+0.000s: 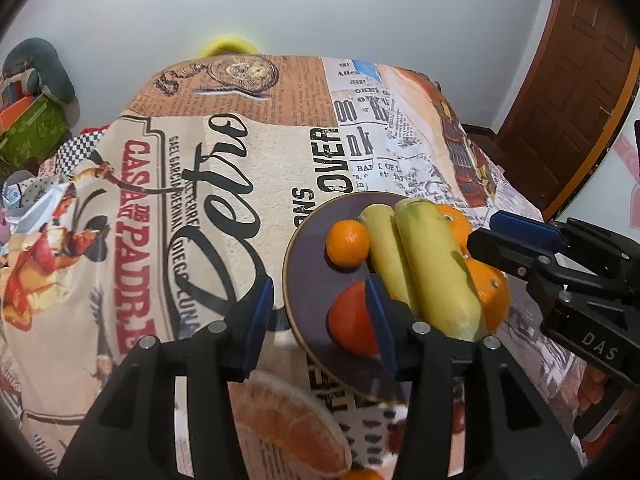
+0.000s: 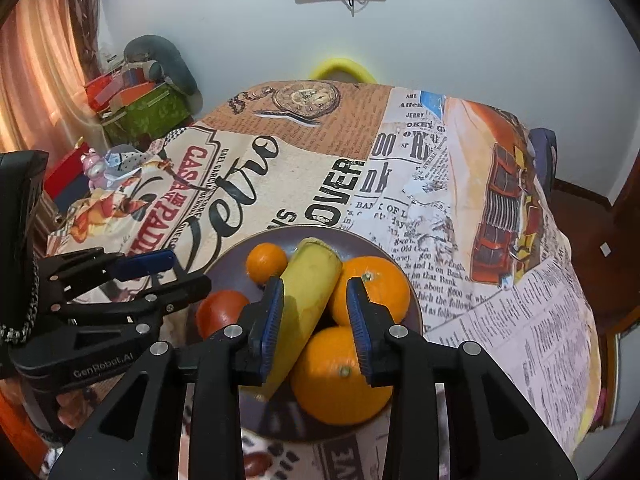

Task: Organize fruits
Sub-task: 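Withdraw both open grippers from the plate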

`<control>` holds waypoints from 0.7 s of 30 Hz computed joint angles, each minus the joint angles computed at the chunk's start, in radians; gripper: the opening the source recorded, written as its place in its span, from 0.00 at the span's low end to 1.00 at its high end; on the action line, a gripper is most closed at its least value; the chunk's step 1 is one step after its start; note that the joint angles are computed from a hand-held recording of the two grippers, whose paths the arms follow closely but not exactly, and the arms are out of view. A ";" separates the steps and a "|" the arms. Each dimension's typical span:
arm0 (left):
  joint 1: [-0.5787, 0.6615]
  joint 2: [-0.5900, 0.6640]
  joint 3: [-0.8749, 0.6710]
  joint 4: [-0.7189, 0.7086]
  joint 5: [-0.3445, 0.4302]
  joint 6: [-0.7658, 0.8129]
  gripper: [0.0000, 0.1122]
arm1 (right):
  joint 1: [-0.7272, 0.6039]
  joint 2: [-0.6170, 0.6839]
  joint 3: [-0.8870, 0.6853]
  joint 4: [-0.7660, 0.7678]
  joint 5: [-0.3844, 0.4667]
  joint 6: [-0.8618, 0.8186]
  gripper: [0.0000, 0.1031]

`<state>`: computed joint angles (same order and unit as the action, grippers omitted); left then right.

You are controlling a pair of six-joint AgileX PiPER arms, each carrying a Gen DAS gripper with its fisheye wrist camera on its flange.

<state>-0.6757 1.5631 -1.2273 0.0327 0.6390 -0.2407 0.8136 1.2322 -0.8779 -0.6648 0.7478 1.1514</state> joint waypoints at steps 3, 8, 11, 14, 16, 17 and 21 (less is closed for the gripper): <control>-0.010 -0.063 0.032 0.029 0.021 -0.021 0.43 | 0.070 -0.025 0.002 -0.048 0.061 0.068 0.38; -0.020 -0.160 0.084 0.060 0.052 -0.053 0.47 | 0.205 -0.071 0.006 -0.113 0.177 0.188 0.42; -0.023 -0.215 0.113 0.052 0.077 -0.050 0.47 | 0.278 -0.088 0.010 -0.133 0.241 0.240 0.42; -0.043 -0.262 0.142 0.087 0.097 -0.082 0.47 | 0.351 -0.096 0.013 -0.155 0.312 0.292 0.42; -0.051 -0.287 0.162 0.094 0.108 -0.095 0.47 | 0.387 -0.107 0.024 -0.157 0.337 0.326 0.42; -0.053 -0.298 0.171 0.092 0.111 -0.096 0.47 | 0.403 -0.112 0.030 -0.155 0.344 0.340 0.42; -0.052 -0.318 0.211 0.081 0.119 -0.105 0.48 | 0.465 -0.114 0.056 -0.154 0.372 0.400 0.42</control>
